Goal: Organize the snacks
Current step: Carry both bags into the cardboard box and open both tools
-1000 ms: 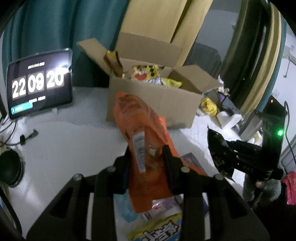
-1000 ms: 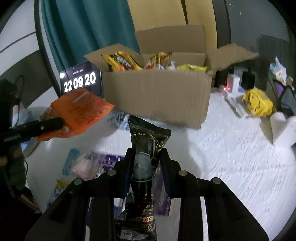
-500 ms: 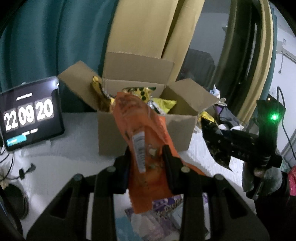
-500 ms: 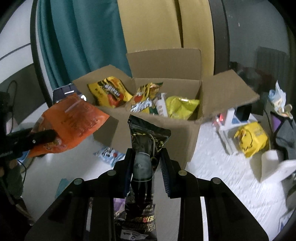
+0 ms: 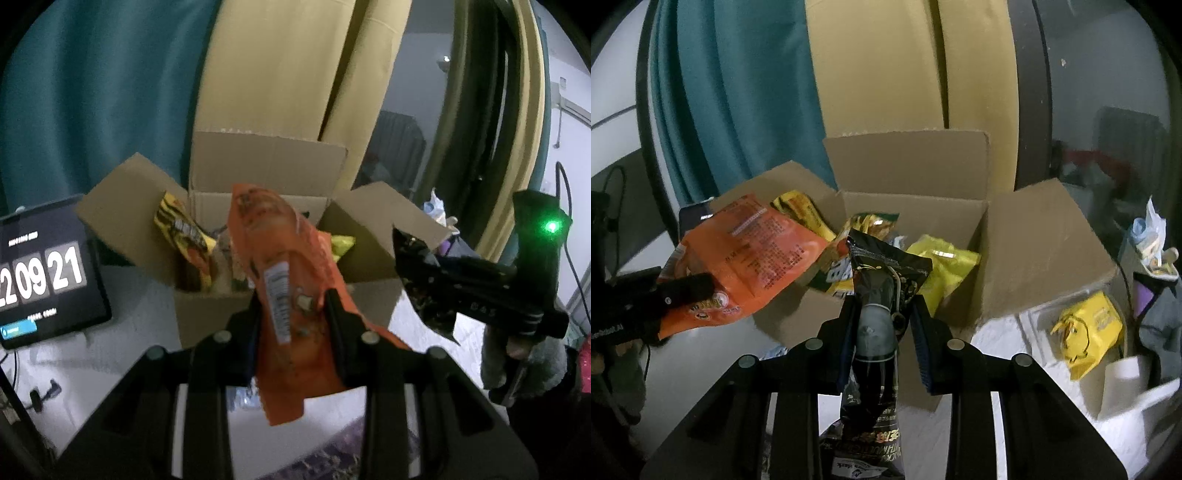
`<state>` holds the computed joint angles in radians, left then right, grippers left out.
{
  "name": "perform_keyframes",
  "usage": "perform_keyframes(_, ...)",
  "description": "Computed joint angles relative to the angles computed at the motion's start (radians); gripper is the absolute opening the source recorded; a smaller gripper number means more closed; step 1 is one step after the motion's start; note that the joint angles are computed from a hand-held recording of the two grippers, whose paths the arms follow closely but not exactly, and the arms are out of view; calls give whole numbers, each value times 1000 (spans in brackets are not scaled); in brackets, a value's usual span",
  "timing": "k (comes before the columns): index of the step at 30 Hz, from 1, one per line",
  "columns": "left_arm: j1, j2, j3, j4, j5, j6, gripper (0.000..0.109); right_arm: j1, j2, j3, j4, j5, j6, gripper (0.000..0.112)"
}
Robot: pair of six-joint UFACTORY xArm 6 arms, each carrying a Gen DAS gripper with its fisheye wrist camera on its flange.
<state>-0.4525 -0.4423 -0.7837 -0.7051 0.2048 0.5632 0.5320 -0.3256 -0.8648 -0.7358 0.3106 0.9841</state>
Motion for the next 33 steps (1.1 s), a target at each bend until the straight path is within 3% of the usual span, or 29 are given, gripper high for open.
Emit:
perform_keyframes(10,15,175,-147,-17,-56,23,32,-81,107,-126,-76,-26,23,31)
perform_keyframes(18,35,289,-240,21,-57,-20,33,-124,190,-186,-59,-66,16,31)
perform_keyframes(23,47,335,-271,113,-53,-112,35,-143,232,-230,-92,-74,38,31)
perform_keyframes(28,49,350,-287,102,-51,-110,52,-149,282,-278,-112,-55,54,31)
perform_keyframes(30,51,347,-287,84,-47,-97,59,-148,298,-291,-100,-36,50,38)
perform_keyframes(32,50,334,-276,62,-47,-79,63,-148,301,-292,-97,-37,56,54)
perform_keyframes(33,49,328,-270,67,-53,-84,66,-148,298,-290,-116,-38,72,55)
